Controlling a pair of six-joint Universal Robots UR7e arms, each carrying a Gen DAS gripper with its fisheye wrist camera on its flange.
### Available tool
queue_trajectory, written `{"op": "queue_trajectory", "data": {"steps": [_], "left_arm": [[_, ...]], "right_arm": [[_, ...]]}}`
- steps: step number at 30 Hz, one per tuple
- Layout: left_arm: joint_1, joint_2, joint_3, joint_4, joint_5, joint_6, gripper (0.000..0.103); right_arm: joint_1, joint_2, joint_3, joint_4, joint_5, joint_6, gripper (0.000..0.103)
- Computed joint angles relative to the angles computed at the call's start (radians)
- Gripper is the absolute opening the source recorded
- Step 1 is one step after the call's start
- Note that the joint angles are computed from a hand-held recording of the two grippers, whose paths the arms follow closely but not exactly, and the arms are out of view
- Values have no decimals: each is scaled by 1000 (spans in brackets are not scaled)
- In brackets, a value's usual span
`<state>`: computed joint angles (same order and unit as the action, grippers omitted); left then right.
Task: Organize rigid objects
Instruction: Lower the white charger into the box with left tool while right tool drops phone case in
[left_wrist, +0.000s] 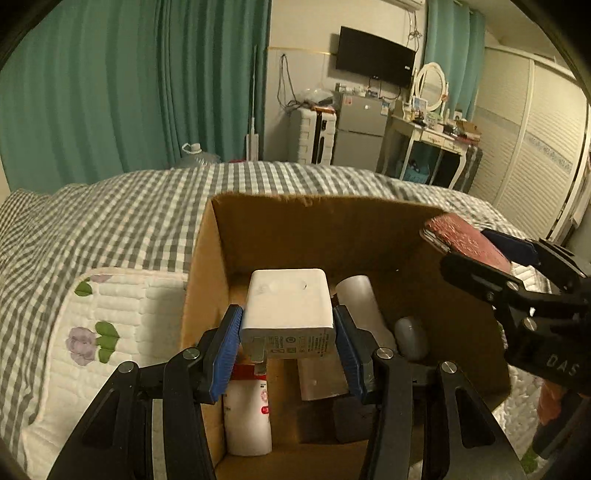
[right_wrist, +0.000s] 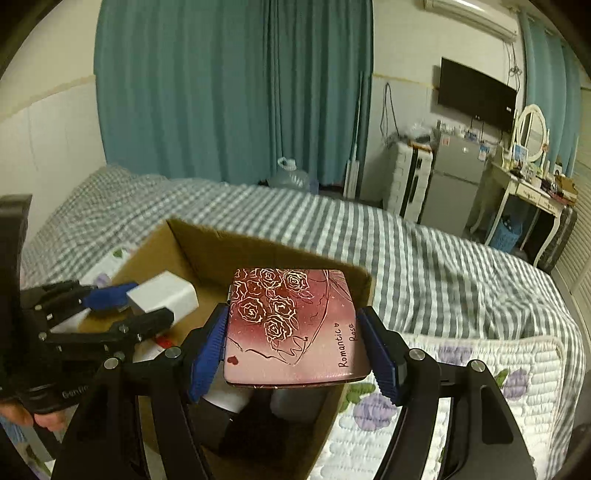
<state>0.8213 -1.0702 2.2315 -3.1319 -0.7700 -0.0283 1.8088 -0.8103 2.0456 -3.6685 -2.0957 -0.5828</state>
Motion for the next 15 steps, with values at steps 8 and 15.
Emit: {"op": "queue_trajectory", "data": {"steps": [8,15], "left_arm": [[-31,-7,26,-46,41,35,56],[-41,-29,31,-48,64,20,57]], "right_arm": [[-2,-10,18,-26,10,2,69],[-6,16,-19,-31,32,-9,71]]}}
